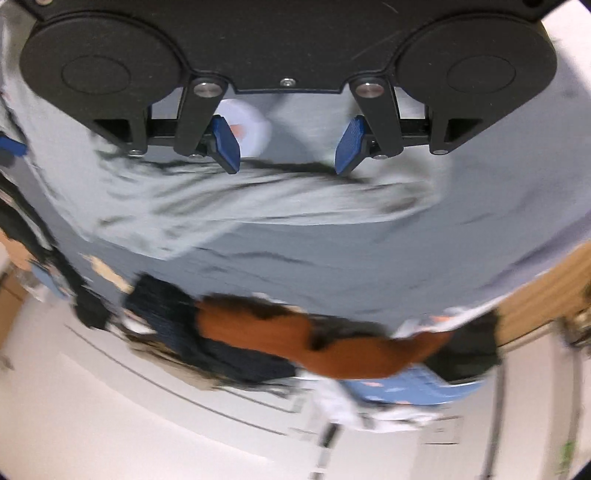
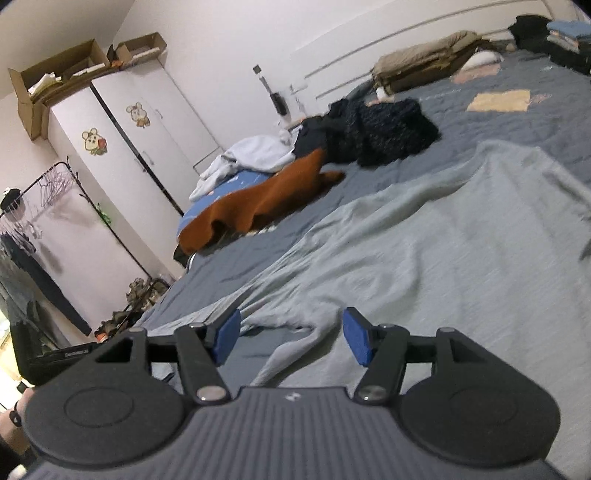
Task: Fold clothes
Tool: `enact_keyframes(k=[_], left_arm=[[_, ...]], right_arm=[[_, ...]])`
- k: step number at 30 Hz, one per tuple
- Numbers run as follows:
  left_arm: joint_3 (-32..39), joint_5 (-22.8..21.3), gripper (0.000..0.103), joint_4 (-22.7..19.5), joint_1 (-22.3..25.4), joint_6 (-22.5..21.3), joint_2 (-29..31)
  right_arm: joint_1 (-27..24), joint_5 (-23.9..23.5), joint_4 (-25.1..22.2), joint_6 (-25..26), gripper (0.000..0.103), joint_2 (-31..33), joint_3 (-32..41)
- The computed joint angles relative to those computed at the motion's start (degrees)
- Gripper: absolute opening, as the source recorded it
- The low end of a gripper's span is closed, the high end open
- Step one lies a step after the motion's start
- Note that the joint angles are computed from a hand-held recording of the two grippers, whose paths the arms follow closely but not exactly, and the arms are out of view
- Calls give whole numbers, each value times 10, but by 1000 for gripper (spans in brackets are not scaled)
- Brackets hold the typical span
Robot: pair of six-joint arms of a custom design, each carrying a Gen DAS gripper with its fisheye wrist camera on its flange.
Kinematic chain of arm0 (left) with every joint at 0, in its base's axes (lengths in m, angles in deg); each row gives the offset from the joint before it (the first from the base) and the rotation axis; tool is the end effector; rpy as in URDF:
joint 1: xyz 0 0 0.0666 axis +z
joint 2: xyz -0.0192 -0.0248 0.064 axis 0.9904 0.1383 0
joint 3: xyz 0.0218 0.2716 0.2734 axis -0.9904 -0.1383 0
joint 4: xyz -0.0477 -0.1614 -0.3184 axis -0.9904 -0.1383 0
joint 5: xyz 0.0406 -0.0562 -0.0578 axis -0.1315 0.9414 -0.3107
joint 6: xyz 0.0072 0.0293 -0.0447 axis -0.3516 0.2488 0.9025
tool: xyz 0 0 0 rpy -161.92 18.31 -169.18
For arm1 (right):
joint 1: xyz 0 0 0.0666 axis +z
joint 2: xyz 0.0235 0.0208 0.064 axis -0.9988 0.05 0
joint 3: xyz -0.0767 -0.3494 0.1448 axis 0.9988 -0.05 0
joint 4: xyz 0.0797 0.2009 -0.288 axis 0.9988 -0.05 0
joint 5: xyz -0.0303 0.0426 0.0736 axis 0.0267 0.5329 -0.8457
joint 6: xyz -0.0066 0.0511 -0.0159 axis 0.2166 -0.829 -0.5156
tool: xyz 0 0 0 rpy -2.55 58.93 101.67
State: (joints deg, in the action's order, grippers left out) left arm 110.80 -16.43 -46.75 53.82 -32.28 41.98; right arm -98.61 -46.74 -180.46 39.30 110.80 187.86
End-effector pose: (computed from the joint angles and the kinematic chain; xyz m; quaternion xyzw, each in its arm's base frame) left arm 0.3845 -0.1839 0.4606 -0.3051 0.8491 -0.0071 0.4312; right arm 0.6317 -0.0968 0.4579 -0.2306 0.8193 0.4188 0.3164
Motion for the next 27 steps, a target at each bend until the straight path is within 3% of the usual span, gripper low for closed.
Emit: enact_keyframes(k=[3, 6, 9, 11, 13, 14, 15, 17, 20, 24, 27], left_arm=[[-38, -4, 57, -30, 20, 46, -34], [-71, 15, 59, -34, 42, 76, -57], [-103, 65, 59, 5, 64, 94, -64], [-124, 83, 58, 53, 66, 97, -66], [-134, 95, 52, 93, 64, 67, -64], [-125, 100, 25, 86, 65, 34, -57], [-115, 104, 10, 79, 66, 1, -50], [-93, 104, 9, 55, 68, -71, -38], [-46, 47, 8, -33, 71, -212, -35], [13, -101, 8, -147, 71, -383, -38], [17, -216, 8, -140, 61, -560, -53]], right_arm=[[13, 2, 40, -11, 61, -48, -79], [23, 0, 44, -11, 61, -75, -116], [33, 7, 51, -6, 61, -99, -146], [38, 11, 54, -3, 61, -114, -164], [43, 15, 57, 0, 61, -128, -180], [46, 17, 57, 1, 61, -133, -184], [48, 19, 59, 2, 61, -137, -188], [52, 22, 57, 5, 61, -142, -190], [57, 23, 59, -1, 61, -145, -191], [63, 21, 71, -25, 61, -147, -192], [68, 17, 79, -40, 61, -149, -195]])
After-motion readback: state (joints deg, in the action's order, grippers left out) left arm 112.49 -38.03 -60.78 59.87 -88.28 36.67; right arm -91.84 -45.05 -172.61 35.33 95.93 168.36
